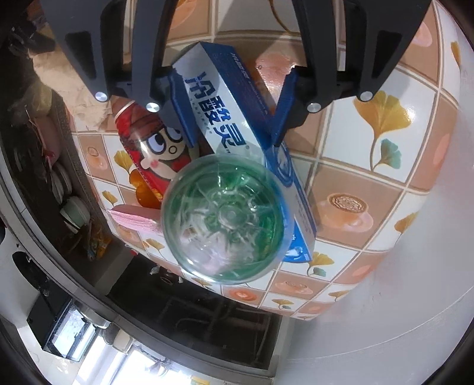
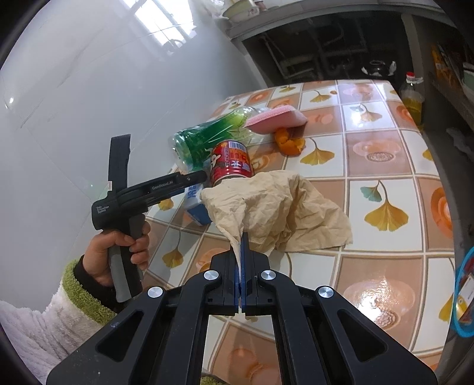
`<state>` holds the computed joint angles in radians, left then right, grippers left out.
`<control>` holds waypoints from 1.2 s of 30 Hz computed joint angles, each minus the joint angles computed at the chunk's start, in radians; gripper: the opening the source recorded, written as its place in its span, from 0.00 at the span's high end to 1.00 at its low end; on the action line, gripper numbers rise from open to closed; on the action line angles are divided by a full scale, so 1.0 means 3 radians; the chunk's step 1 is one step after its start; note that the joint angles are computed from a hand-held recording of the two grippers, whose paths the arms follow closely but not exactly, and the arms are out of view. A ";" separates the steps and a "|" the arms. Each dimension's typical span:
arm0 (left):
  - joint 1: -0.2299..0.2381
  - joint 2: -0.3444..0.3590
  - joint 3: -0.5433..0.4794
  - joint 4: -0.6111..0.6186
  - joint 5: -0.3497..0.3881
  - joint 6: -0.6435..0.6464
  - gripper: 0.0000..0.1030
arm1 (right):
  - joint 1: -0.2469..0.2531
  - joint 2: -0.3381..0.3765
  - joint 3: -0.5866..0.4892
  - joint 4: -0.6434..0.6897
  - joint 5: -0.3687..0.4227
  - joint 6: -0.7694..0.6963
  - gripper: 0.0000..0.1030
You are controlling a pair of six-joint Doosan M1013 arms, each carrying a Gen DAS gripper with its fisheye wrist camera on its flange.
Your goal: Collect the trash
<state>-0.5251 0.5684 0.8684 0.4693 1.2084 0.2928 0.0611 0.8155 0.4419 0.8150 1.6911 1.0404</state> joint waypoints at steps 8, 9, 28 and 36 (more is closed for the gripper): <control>-0.0031 -0.0108 0.0136 0.0029 0.0106 0.0002 0.52 | -0.0030 0.0029 -0.0053 0.0029 0.0002 0.0048 1.00; -0.0038 -0.0133 0.0171 0.0032 0.0109 -0.0013 0.53 | -0.0032 0.0029 -0.0052 0.0033 -0.0001 0.0047 1.00; -0.0266 -0.0448 0.0570 0.0061 0.0256 -0.0361 0.64 | -0.0063 -0.0004 -0.0024 0.0034 -0.0022 0.0025 1.00; -0.0464 -0.0578 0.0757 -0.0036 0.0128 -0.0431 0.64 | -0.0104 -0.0165 0.0179 -0.0173 -0.0092 -0.0317 1.00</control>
<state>-0.6643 0.3951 1.0954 0.4585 1.2469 0.1636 0.0298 0.7659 0.4958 0.7629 1.6636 0.9454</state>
